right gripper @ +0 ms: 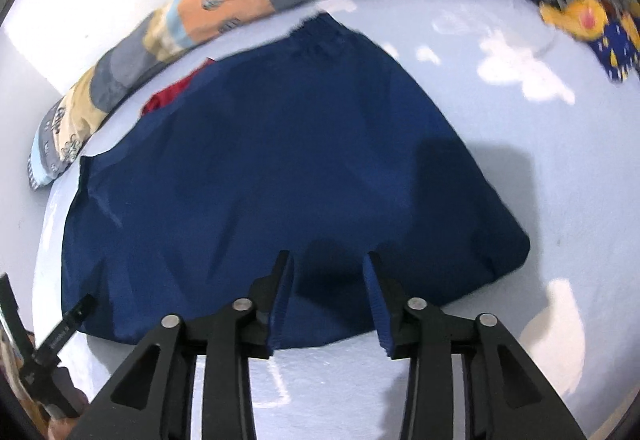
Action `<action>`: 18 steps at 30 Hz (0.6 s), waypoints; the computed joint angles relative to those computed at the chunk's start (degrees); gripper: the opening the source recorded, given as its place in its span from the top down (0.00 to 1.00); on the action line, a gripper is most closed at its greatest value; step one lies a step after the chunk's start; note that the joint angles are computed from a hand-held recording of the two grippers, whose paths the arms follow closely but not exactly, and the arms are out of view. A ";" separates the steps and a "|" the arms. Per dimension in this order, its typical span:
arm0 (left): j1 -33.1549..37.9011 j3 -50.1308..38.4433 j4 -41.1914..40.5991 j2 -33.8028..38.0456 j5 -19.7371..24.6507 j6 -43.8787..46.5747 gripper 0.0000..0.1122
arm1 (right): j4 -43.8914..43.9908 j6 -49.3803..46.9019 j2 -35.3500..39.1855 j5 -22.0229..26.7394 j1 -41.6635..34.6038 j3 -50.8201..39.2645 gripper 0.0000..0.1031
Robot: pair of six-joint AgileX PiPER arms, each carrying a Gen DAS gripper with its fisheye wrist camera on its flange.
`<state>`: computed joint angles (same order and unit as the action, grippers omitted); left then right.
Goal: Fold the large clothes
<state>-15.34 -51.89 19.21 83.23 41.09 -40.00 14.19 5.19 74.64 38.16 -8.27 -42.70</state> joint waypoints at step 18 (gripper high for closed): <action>6.22 1.65 -6.79 -5.57 -7.70 7.79 0.15 | 16.12 -19.42 -2.95 8.77 -21.91 -1.06 0.61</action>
